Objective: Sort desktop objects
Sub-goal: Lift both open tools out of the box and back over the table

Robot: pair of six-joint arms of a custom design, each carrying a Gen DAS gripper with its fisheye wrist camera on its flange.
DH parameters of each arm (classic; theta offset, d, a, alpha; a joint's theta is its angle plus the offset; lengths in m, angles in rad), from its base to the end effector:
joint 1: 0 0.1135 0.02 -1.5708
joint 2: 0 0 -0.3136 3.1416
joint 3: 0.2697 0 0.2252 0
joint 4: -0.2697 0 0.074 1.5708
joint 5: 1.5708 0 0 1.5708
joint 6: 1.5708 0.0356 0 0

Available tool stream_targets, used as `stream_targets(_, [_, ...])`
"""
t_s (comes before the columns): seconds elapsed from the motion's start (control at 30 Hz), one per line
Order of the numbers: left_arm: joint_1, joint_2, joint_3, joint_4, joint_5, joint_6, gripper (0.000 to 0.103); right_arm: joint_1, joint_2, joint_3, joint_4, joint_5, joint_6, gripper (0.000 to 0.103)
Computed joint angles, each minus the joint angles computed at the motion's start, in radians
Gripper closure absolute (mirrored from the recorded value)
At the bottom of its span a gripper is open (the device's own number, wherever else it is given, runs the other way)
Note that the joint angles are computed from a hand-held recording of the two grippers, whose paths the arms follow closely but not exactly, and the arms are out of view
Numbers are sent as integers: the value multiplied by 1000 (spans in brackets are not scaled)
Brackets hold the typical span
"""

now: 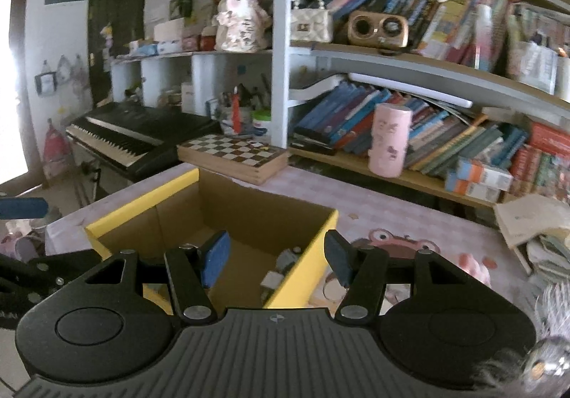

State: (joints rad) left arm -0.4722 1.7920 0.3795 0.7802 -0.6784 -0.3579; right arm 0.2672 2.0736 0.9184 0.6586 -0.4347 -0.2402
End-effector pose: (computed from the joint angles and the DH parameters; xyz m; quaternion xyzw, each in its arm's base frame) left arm 0.2456 -0.1003 0.1545 -0.1022 0.8483 0.0996 0.5099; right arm 0.3887 0.1219 0.1633 -0.3174 0.7844 0.1920 0.4971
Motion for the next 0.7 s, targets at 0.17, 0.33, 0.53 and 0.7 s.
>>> stream_targets(0.17, [-76, -54, -90, -16, -48, -78, 7, -4, -69, -170, 96, 24, 20, 47])
stream_targets(0.33, [-172, -91, -159, -59, -97, -183, 7, 2, -117, -349, 205, 41, 29, 47])
stream_targets(0.53, [-303, -116, -206, -159, -165, -345, 7, 7, -143, -523, 309, 52, 31, 47])
stream_targets(0.7, [-406, -119, -218, -274, -202, -501, 7, 26, -145, -647, 407, 61, 30, 46])
